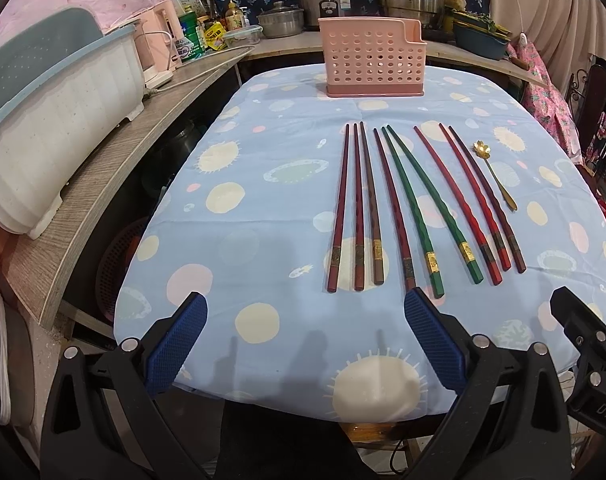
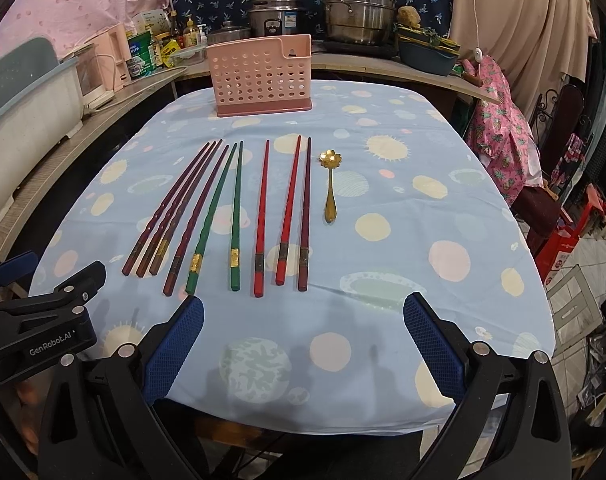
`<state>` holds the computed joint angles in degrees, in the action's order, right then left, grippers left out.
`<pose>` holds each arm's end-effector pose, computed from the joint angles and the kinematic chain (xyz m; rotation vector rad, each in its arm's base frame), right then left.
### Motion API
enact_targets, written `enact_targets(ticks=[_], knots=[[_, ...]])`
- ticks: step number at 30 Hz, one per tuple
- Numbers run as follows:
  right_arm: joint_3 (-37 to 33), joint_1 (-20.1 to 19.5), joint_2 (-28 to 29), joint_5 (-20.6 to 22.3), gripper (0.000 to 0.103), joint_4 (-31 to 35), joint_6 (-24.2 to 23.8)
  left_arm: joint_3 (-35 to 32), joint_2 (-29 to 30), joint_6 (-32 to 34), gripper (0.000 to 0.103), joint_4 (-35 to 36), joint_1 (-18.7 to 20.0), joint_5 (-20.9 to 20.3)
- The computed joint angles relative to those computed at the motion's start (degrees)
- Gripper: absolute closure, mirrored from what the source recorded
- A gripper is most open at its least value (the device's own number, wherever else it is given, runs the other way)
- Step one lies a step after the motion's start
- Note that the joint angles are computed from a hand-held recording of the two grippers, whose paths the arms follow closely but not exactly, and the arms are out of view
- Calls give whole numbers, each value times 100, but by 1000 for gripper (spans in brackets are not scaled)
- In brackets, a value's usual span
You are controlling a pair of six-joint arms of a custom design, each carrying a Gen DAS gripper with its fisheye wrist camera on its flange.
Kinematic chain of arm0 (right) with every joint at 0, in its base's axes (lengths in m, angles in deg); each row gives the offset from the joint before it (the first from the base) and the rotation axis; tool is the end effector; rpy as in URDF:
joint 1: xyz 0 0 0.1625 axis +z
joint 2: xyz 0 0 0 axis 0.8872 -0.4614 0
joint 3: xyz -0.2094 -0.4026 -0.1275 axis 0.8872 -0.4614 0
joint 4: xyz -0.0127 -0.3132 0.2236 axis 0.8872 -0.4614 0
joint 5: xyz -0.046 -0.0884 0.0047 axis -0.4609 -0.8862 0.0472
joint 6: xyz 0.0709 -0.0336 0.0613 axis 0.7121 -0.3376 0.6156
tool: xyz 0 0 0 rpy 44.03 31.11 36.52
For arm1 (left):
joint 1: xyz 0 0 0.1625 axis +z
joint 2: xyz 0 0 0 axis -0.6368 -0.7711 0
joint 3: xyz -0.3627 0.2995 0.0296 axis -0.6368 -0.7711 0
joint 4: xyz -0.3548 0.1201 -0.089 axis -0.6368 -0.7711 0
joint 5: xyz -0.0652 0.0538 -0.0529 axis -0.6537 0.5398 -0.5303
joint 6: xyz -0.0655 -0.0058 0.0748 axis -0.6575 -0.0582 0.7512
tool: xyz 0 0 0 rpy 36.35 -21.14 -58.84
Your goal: Organize utensils
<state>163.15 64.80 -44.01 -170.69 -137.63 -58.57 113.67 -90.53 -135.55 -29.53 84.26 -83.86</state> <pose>0.4110 -0.4306 -0.0028 0.7348 -2.3259 0.6940 -0.0734 -0.3908 0.3371 -0.0523 2.0053 -0.8592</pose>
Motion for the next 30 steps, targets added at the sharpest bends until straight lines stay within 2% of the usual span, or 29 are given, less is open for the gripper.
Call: enact_targets(ticks=[30], knots=[[10, 41, 0, 2, 7, -6, 8, 13, -74, -106, 9, 132, -36, 9]])
